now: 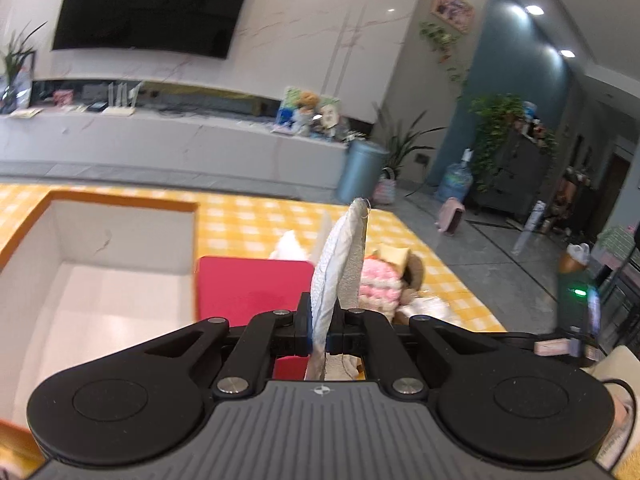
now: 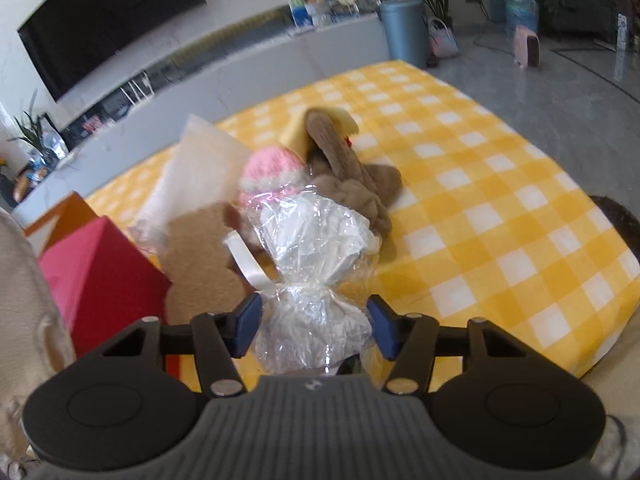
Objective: Organize soft objects
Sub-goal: 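Grasp the plastic-wrapped bundle with the right tool while the left holds the mitt, then carry mitt and bundle into the cardboard box and open both tools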
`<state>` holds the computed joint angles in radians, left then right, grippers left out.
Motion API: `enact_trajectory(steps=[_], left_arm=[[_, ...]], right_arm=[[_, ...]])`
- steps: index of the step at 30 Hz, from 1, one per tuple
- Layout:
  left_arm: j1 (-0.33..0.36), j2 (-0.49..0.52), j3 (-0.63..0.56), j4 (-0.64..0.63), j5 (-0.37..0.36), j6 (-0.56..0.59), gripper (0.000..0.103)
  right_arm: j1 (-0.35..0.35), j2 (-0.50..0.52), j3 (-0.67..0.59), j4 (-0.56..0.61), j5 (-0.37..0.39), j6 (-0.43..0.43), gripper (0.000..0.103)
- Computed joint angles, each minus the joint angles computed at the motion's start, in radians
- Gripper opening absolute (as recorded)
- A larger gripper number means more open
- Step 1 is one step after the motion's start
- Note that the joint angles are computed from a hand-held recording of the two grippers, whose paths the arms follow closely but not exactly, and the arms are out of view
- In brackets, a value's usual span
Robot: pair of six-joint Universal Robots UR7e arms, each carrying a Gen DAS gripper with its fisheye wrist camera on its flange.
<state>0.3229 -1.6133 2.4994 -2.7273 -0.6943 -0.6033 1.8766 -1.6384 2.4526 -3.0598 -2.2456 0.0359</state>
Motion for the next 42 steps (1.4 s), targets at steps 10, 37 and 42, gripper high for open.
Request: enact_trajectory(steps=[10,37,42], left_arm=[[-0.019,-0.171,-0.029,0.246,0.08,-0.149,0.006],[0.335,-0.324,-0.032,0.052,-0.225,0.273,0.006],[0.339,-0.317,-0.038,0.054,-0.258,0.319,0.006]], right_arm=[[0.119,-0.071,0.003,-0.031,0.006,-0.009,0.055],[0.369,0.499,-0.294,-0.024,0.203,0.01,0.053],[0.377,0.507,-0.272,-0.103,0.127,-0.014,0.053]])
